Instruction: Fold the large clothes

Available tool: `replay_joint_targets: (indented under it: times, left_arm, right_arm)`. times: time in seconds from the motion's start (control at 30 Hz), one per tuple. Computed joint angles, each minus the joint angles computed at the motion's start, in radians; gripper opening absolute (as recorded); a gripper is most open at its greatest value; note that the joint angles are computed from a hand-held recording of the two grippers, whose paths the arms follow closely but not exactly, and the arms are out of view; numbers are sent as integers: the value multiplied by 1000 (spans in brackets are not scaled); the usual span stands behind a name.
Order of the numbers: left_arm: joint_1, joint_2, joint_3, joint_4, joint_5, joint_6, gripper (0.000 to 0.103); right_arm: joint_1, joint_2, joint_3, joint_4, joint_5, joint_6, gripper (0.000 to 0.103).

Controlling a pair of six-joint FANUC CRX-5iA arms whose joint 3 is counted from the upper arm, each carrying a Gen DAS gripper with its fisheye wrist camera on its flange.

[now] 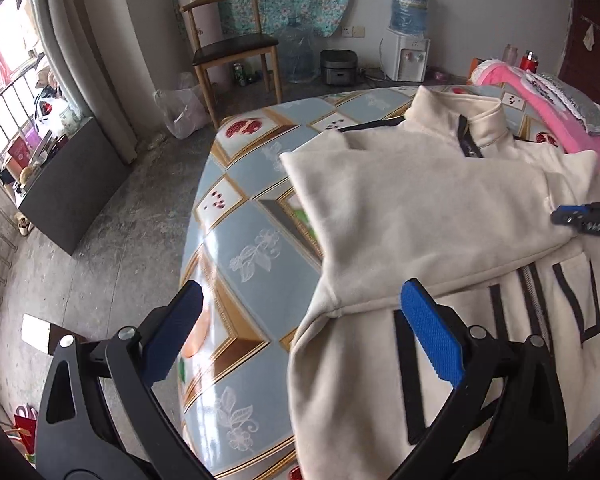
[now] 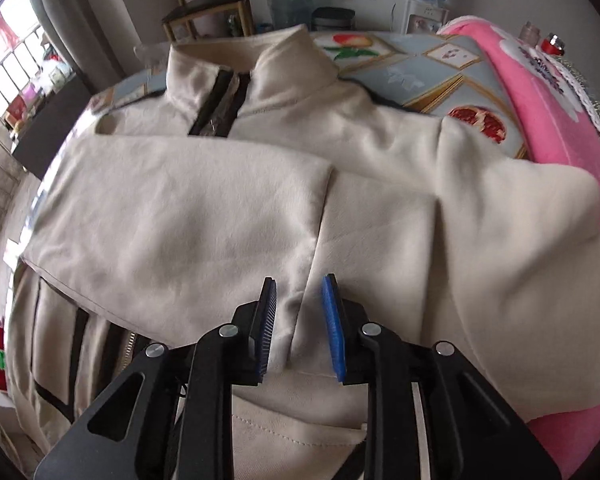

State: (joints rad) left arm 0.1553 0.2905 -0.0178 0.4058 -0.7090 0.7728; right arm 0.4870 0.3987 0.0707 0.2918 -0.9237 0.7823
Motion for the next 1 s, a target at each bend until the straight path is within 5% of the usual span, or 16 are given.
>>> replay_joint_targets:
  times: [0.1, 0.23, 0.33, 0.47, 0.6, 0.8, 1.0]
  left_arm:
    - [-52, 38, 41, 6, 0, 1, 97]
    - [-120, 97, 93, -39, 16, 25, 97]
    - [-158, 147, 144, -108, 4, 74, 97]
    - [-192, 201, 192, -178, -12, 131, 97]
    - [-201, 219, 193, -190, -6, 162, 97]
    - [-171, 262, 231, -99, -89, 173, 97]
    - [-174, 258, 220, -104, -72, 177, 97]
  right_arm:
    - [7, -85, -79, 19, 56, -30, 26]
    - [-8, -282, -291, 152, 124, -207, 55]
    - [-65, -439, -440, 224, 97, -365, 59]
    - [-242, -635, -594, 206, 80, -546, 59]
    - [-467, -787, -731, 112, 179, -693, 59]
    - [-683, -757, -767, -49, 309, -639, 54]
    - [-771, -685, -769, -85, 423, -623, 33]
